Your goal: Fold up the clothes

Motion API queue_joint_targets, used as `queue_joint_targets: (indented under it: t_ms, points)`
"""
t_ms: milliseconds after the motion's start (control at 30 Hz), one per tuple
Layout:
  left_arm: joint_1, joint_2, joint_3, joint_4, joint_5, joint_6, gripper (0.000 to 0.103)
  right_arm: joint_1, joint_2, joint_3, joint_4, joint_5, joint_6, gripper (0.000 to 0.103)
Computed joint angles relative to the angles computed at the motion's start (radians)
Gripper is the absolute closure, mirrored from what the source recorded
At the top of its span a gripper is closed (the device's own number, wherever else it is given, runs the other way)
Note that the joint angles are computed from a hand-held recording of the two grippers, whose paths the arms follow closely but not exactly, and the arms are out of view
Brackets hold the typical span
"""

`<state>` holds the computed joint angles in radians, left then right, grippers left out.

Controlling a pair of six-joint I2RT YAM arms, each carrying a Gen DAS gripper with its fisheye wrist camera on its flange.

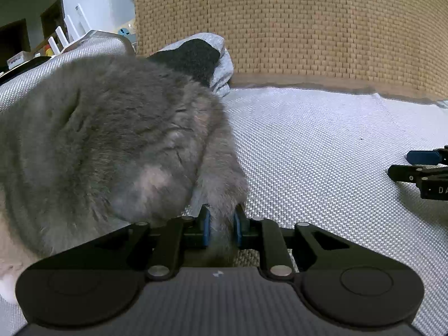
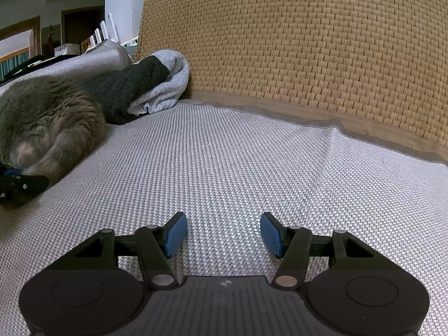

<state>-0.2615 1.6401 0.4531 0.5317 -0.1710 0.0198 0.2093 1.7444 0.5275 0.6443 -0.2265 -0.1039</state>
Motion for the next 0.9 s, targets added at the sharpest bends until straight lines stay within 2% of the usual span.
queue_joint_targets:
  t_ms: [433, 667, 767, 900]
  points:
    - [0.011, -0.058, -0.025, -0.038, 0.007, 0.011, 0.086, 0.01, -0.018, 0.007, -0.036, 0.028, -0.003, 0.035]
    - [0.008, -0.09, -0.043, -0.059, 0.005, -0.001, 0.086, 0.006, -0.073, 0.023, -0.151, 0.023, -0.006, 0.033]
    - [0.005, -0.084, -0.041, -0.058, 0.004, -0.013, 0.086, 0.01, -0.105, -0.023, -0.135, 0.002, -0.019, 0.028]
    - [-0.01, -0.084, -0.024, -0.096, -0.012, -0.062, 0.086, 0.004, -0.104, -0.033, -0.126, -0.015, -0.022, 0.026]
